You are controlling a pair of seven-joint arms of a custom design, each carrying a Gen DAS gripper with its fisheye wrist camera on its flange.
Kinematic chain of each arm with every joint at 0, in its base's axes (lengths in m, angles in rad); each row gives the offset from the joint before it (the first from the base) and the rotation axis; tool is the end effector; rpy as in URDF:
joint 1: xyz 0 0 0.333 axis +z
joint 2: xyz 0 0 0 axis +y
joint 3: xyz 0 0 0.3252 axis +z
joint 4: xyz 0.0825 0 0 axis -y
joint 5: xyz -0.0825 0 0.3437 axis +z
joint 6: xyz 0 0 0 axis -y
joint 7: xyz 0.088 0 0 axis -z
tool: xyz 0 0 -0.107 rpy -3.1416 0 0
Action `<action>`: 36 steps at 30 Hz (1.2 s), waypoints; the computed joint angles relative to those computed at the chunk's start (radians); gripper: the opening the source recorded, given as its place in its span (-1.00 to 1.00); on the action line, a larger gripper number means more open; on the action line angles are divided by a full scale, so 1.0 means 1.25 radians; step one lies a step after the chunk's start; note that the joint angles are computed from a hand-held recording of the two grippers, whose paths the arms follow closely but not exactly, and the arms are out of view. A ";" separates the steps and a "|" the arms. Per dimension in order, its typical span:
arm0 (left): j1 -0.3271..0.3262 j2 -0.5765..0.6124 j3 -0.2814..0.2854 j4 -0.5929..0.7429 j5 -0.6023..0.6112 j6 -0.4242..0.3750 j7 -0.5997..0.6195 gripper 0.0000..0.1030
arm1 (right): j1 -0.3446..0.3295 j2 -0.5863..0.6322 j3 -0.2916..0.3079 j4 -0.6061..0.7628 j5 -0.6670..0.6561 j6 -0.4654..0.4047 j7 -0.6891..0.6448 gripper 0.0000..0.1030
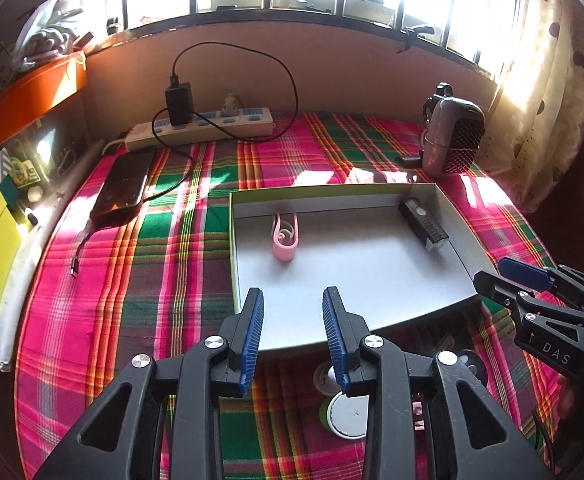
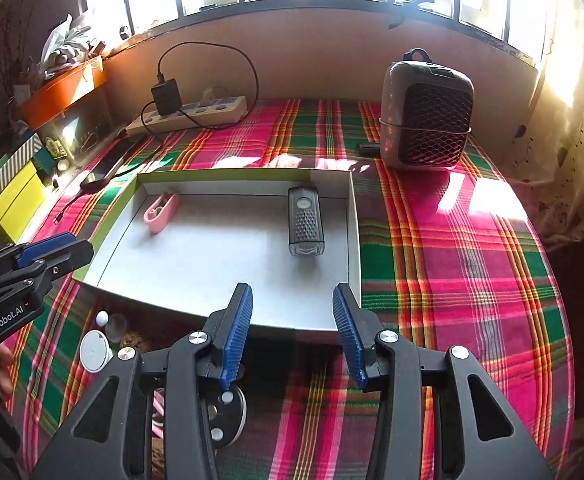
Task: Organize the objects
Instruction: 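Withdraw both open tools from the box back toward the remaining objects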
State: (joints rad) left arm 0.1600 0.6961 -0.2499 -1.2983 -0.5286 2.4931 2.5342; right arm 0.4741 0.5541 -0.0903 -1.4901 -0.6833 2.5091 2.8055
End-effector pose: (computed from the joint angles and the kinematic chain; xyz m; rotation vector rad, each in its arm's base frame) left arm 0.7461 -0.0080 0.4210 -1.2527 2.3966 -0.9807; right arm 0.6515 0.2834 0.4261 -1.4756 2.1289 -0.7470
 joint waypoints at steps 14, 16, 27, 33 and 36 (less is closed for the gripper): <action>0.075 -0.119 -0.008 -0.211 -0.148 0.027 0.136 -0.44 | 0.059 -0.102 0.021 -0.175 -0.141 0.065 0.149 -0.16; 0.075 -0.125 0.001 -0.221 -0.152 0.020 0.141 -0.44 | 0.066 -0.108 0.027 -0.187 -0.157 0.068 0.162 -0.16; 0.086 -0.166 0.017 -0.294 -0.204 0.016 0.210 -0.44 | 0.090 -0.093 0.050 -0.195 -0.176 0.107 0.182 -0.15; 0.084 -0.177 0.028 -0.313 -0.221 0.010 0.227 -0.44 | 0.097 -0.074 0.055 -0.179 -0.140 0.089 0.160 -0.15; 0.083 -0.180 0.032 -0.316 -0.224 0.008 0.228 -0.44 | 0.098 -0.063 0.057 -0.167 -0.112 0.070 0.145 -0.15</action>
State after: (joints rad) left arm 0.2639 0.4713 -0.2100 -1.6937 -0.8087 2.5029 2.8194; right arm 0.5962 0.4759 -0.0195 -1.6992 -0.8235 2.5962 2.9863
